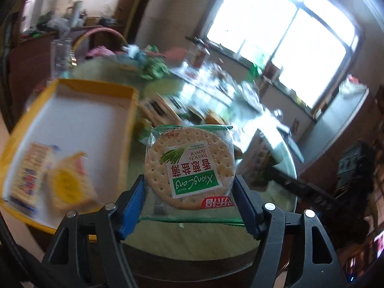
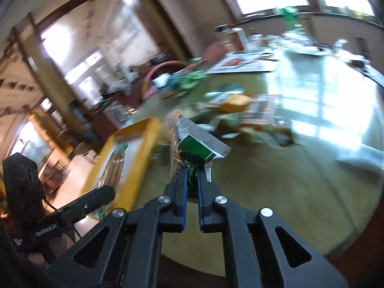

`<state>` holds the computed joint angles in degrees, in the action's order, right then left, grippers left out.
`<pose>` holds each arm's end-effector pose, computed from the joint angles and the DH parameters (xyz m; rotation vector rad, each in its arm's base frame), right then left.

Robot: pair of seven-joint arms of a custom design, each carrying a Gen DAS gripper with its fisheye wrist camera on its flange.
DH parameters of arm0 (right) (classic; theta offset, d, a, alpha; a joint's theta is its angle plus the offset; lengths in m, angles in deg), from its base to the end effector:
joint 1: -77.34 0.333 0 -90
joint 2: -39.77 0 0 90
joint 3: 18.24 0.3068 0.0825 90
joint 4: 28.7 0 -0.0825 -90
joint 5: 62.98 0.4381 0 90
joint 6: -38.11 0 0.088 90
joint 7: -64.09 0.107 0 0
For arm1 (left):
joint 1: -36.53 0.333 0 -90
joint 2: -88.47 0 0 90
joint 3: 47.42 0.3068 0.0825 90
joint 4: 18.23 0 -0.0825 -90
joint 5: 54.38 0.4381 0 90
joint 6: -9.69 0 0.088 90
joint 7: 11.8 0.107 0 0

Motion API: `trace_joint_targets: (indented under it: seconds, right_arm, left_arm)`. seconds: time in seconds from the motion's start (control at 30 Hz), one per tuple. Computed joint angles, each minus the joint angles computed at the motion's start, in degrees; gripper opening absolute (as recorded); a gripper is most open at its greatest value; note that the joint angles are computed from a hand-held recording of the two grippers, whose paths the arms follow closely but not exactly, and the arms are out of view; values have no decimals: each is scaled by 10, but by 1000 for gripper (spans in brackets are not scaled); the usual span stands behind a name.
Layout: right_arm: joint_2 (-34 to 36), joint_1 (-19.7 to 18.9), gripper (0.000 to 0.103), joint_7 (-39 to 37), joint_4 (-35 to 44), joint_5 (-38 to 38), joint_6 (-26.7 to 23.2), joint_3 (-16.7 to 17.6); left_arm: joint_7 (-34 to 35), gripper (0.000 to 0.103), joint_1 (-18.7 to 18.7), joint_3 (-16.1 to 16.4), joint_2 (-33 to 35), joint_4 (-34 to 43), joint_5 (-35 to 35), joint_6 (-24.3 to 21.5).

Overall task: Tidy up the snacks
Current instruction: 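Carry the biscuit pack and green bag to the tray and release them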

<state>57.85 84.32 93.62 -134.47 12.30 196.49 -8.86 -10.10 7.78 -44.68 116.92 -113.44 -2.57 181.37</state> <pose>0.6837 0.1507 0.3597 -1.6834 1.3928 -0.1263 0.6490 -0.3848 0.3595 -2.0113 1.6012 -1.1584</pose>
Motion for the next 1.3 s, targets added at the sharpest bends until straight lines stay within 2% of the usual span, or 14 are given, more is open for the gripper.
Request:
trace_joint_targets:
  seconds: [0.07, 0.2, 0.27, 0.33, 0.43, 0.5, 0.57, 0.7, 0.77, 1.0, 1.1, 1.2, 1.23, 1.3]
  right_arm:
    - [22, 9, 8, 19, 35, -24, -36, 7]
    - [68, 29, 7, 58, 101, -77, -63, 21]
    - [97, 42, 6, 88, 142, -115, -73, 27]
    - [127, 51, 6, 119, 183, -152, -91, 31]
    - [178, 82, 6, 190, 248, -238, -100, 24]
    - [215, 100, 6, 234, 294, -292, -112, 18]
    - [244, 110, 6, 270, 331, -332, -123, 14]
    - [309, 125, 6, 344, 417, -405, -152, 7]
    - [335, 125, 6, 364, 452, -429, -171, 11]
    - [427, 164, 7, 414, 589, -524, -206, -8]
    - [457, 171, 11, 430, 635, -548, -218, -12]
    - [471, 171, 11, 443, 653, -557, -218, -10]
    - [476, 170, 14, 443, 660, -558, -220, -8]
    - [466, 167, 36, 432, 646, -556, -213, -1]
  left_arm:
    - [-39, 71, -10, 25, -33, -32, 21, -11]
    - [-153, 71, -11, 59, -79, -81, 109, -10]
    - [-180, 71, 7, 58, -92, -99, 123, -5]
    - [-175, 70, 43, 44, -97, -111, 105, 12]
    - [-111, 71, 103, 5, -87, -109, 59, 10]
    - [-6, 71, 148, -40, -64, -89, -18, -16]
    - [63, 71, 164, -58, -37, -60, -68, -43]
    - [157, 71, 155, -57, 6, -5, -117, -130]
    - [192, 71, 158, -59, 25, 16, -143, -155]
    - [294, 71, 170, -71, 66, 68, -217, -215]
    - [319, 72, 166, -69, 79, 85, -232, -231]
    - [374, 74, 195, -100, 95, 102, -293, -244]
    - [388, 74, 204, -107, 95, 99, -313, -235]
    - [406, 80, 231, -126, 85, 72, -367, -186]
